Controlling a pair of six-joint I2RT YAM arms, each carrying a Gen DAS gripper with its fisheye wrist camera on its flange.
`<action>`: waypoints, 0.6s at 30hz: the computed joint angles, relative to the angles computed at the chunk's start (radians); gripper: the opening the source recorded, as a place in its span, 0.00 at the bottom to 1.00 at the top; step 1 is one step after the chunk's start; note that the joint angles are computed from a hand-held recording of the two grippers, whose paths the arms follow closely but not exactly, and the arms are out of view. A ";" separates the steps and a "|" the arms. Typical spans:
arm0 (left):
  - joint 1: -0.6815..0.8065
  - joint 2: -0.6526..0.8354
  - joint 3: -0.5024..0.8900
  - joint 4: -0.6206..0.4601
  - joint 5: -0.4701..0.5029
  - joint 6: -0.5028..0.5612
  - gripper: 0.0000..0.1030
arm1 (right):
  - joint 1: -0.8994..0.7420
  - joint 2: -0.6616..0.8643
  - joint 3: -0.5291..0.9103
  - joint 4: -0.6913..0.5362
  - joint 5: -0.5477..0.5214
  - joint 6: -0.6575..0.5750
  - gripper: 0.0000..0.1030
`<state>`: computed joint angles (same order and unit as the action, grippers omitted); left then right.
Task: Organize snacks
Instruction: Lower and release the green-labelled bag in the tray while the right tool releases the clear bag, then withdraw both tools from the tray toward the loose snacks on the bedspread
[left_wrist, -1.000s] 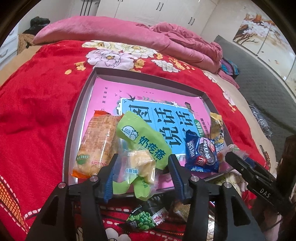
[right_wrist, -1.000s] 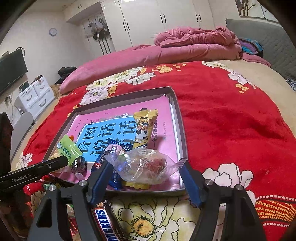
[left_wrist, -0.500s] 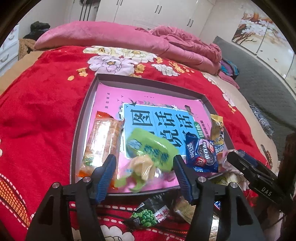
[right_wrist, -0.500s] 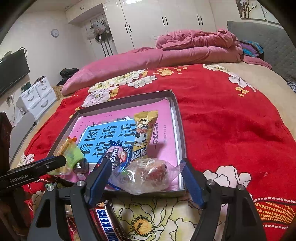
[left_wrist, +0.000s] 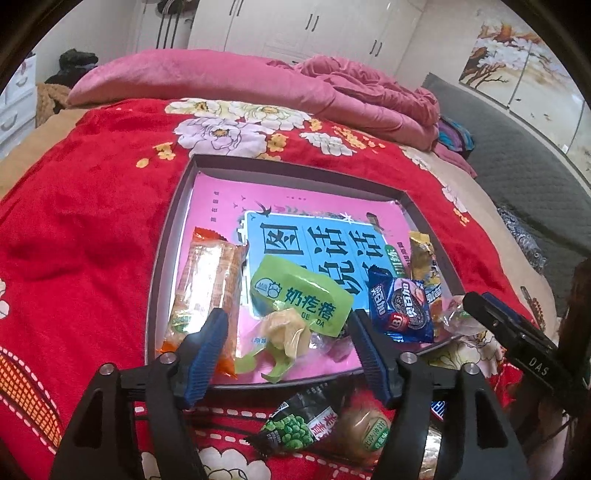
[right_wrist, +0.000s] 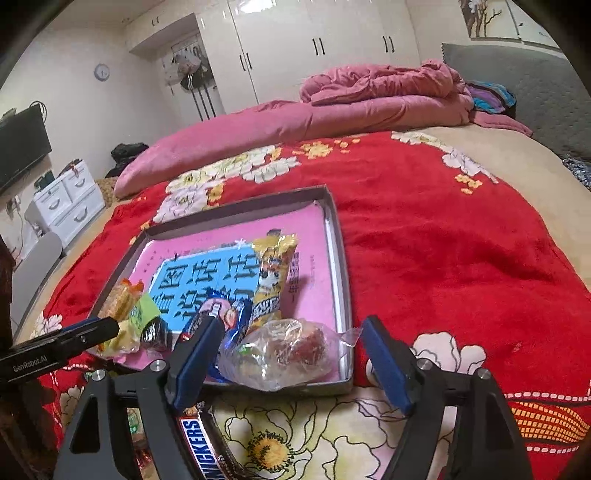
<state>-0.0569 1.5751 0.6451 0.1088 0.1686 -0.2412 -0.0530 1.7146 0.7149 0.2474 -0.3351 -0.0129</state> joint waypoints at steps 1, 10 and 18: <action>0.000 -0.007 -0.005 0.004 -0.002 0.002 0.71 | -0.002 -0.007 -0.006 0.011 -0.005 0.002 0.77; -0.008 -0.067 -0.039 0.019 -0.017 0.011 0.73 | -0.006 -0.044 -0.034 0.046 -0.031 -0.006 0.82; -0.003 -0.097 -0.057 0.004 -0.024 0.020 0.74 | -0.012 -0.071 -0.054 0.053 -0.054 -0.016 0.82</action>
